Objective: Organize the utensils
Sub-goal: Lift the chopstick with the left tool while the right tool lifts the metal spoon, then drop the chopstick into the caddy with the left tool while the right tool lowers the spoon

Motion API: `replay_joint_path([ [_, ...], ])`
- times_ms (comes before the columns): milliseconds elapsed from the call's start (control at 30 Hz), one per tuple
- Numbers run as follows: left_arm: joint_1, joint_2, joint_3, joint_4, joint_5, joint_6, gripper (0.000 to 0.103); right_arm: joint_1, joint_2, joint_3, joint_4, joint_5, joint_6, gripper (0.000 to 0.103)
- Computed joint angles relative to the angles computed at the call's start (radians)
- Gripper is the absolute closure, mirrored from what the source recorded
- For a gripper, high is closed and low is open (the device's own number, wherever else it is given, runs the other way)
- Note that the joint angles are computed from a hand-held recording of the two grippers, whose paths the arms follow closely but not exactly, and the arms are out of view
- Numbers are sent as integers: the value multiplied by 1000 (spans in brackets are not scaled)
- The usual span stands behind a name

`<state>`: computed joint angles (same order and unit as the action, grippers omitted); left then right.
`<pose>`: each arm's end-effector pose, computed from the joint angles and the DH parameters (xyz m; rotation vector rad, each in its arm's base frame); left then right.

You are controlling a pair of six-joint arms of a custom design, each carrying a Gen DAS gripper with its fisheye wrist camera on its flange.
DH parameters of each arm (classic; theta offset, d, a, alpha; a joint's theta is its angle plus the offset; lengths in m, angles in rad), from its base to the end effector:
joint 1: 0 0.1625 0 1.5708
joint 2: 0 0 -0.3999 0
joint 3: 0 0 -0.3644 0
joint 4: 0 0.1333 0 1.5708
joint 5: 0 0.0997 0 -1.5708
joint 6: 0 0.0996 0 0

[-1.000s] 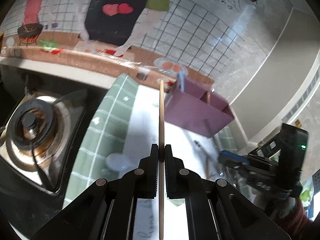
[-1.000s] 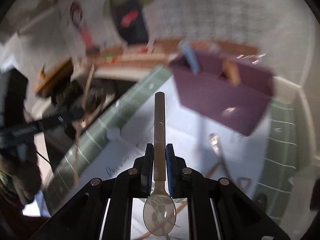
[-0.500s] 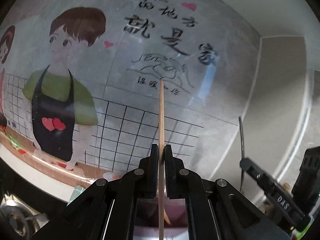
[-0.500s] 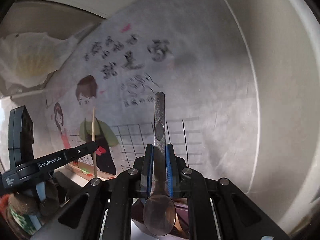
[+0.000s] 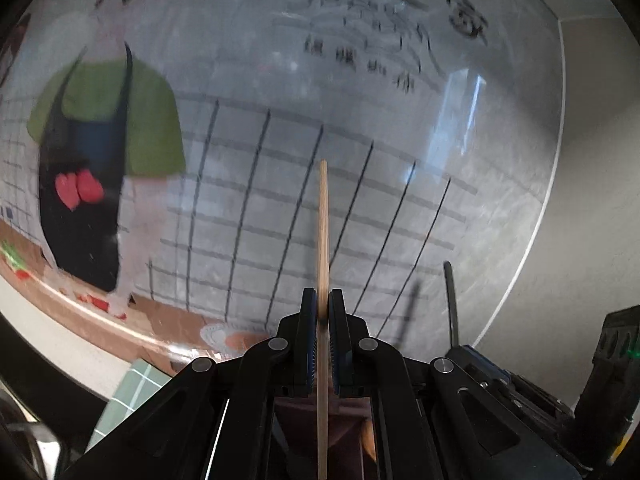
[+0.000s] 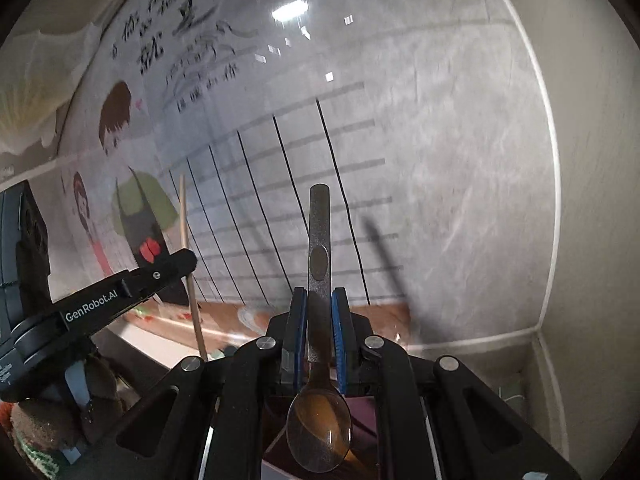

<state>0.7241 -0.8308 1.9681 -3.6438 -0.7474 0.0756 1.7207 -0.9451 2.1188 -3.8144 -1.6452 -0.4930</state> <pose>-0.2651 -0.5099 0.1672 0.5732 2.3025 -1.4653 0.2007 -0.4856 0.1904 0.7418 -2.4031 1.4521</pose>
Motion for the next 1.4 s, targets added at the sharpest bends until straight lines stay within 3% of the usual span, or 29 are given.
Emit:
replay_joint_path([
  [167,16,11,22,13,-41,0,93,-30,-7,19,35,2,23,86],
  [200,16,-3,35,39,-53,-12,89,-34,-27,29,74,-3,35,83],
  [267,10,-40,59,117,-55,-53,64,-30,-58,51,100,-23,43,76],
  [333,0,-91,85,190,-61,-95,59,-21,-97,82,103,-46,36,76],
  [567,-51,-378,227,662,-22,-330,58,32,-282,225,196,-170,6,68],
  [767,-3,-578,371,970,-142,-563,57,63,-338,340,295,-326,-5,64],
  [933,-46,-694,482,1121,-116,-750,57,54,-267,380,331,-427,-22,63],
  [1100,-87,-777,513,1265,-135,-894,57,48,-158,336,342,-436,-75,63],
  [1267,-72,-827,532,1280,-175,-967,57,21,-113,249,436,-439,-41,74],
  [1400,-24,-788,522,1242,-199,-1011,57,-5,-122,258,461,-422,-26,77],
])
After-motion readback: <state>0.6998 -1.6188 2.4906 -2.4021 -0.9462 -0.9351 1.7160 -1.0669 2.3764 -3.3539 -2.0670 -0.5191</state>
